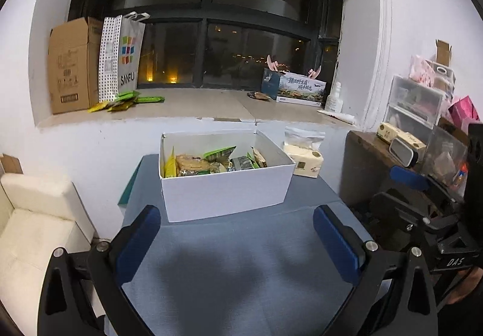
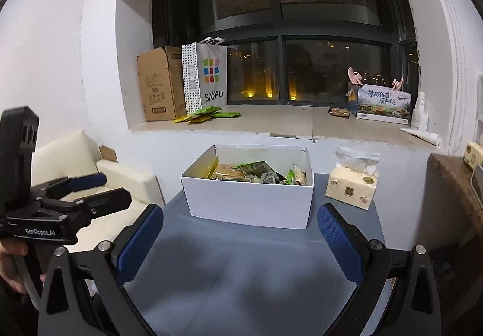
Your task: Organize snacks
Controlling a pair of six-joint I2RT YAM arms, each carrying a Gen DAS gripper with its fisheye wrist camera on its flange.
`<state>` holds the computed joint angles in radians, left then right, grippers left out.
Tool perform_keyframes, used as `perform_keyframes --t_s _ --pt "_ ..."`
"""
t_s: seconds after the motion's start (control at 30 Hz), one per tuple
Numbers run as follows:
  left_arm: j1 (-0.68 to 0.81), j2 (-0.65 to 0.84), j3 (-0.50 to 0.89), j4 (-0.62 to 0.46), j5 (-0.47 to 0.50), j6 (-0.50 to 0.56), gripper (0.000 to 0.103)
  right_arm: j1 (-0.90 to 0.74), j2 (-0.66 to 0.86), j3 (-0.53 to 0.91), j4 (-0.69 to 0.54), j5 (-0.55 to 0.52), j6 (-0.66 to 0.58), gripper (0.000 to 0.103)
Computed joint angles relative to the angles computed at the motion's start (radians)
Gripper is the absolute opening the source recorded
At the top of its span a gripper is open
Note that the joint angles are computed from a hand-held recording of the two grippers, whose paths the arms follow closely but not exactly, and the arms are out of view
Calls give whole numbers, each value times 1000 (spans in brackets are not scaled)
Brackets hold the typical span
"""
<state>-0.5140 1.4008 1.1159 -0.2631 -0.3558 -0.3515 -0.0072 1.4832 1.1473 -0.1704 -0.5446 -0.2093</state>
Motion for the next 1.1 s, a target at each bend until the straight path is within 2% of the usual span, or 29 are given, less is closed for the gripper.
perform_keyframes --t_s 0.27,1.1 --pt "9 3 7 -7 27 -1 103 -13 7 10 -11 -11 5 103" --pt "9 7 6 -8 31 5 103 -5 2 3 -13 -12 0 103"
